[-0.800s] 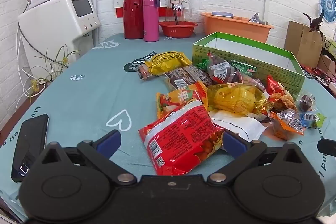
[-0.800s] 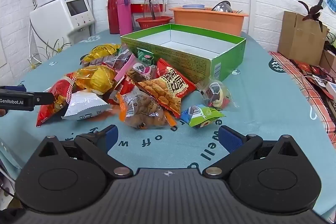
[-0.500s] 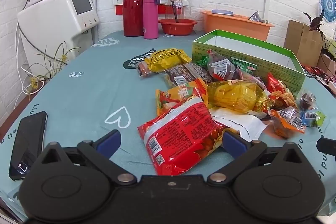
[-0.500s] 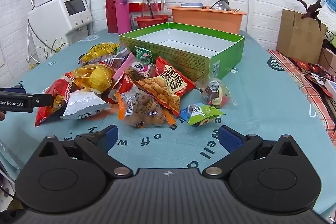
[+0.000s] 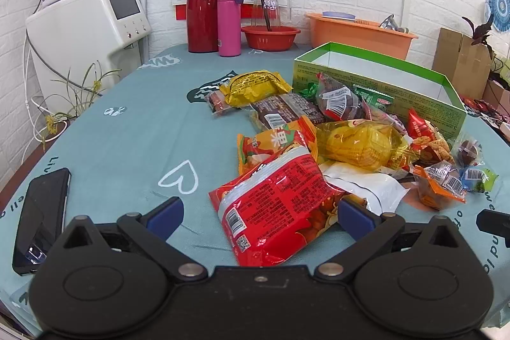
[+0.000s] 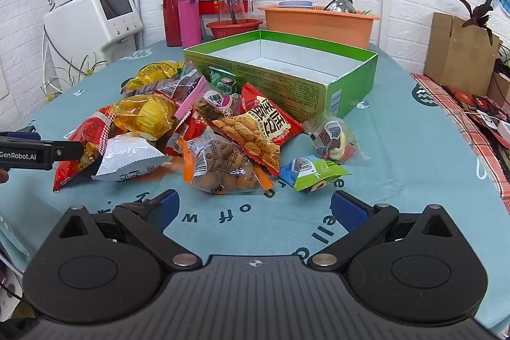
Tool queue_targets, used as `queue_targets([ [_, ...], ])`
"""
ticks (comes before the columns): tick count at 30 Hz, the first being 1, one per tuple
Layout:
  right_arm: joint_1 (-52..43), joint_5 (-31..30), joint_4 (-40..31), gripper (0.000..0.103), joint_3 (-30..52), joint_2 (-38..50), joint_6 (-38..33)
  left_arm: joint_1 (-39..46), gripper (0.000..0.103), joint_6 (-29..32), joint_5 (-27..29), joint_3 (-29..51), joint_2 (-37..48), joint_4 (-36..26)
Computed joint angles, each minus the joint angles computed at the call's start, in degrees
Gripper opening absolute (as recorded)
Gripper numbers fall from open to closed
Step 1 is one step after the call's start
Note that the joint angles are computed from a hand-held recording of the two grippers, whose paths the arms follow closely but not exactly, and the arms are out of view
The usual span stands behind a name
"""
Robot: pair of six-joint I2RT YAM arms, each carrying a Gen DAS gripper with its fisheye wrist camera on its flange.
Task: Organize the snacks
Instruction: 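Move the right gripper toward the large red snack bag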
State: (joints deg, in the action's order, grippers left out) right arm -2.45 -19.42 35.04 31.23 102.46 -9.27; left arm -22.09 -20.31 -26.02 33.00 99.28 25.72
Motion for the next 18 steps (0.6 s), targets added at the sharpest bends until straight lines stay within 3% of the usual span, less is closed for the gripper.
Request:
queue_targets([
  [18, 0.1, -0.2, 0.2, 0.103, -0.2, 0.2, 0.2, -0.3, 0.103, 0.2, 0.6, 1.0, 1.0, -0.4],
])
